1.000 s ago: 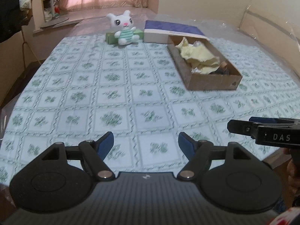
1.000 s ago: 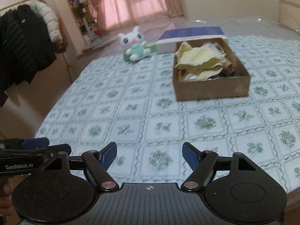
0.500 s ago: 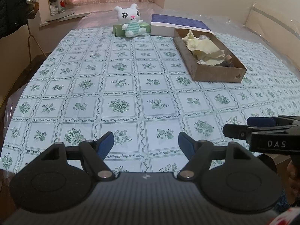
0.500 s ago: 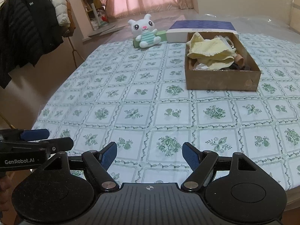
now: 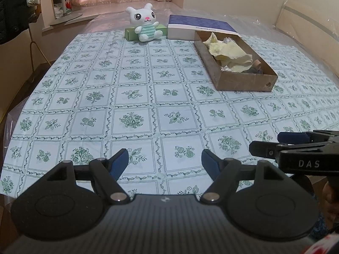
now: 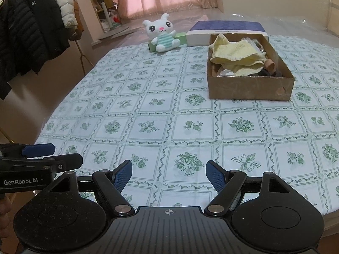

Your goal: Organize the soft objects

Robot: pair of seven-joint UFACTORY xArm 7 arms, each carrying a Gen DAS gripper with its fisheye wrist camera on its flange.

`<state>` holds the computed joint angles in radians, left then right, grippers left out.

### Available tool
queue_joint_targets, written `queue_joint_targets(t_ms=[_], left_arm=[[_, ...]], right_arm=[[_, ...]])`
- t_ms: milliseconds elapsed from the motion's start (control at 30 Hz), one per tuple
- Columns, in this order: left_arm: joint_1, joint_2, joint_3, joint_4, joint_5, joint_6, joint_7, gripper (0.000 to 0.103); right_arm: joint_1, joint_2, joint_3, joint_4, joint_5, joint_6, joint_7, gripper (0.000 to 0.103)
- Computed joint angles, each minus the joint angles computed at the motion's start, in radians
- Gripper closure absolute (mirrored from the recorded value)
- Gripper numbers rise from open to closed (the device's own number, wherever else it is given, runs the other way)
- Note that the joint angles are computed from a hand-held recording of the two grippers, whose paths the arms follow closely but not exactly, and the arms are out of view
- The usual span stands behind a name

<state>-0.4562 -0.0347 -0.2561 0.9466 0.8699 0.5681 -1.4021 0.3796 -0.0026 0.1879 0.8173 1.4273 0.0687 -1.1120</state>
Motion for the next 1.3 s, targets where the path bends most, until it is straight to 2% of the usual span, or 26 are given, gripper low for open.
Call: queue_joint_targets(t_ms=[1300], left_arm=[[-0.005,0.02,0.012,0.012,-0.009,-0.005,0.018,0.029]], right_arm=[[-0.006,0.011,0.002,0.009,0.009,0.004,-0.009,0.027]])
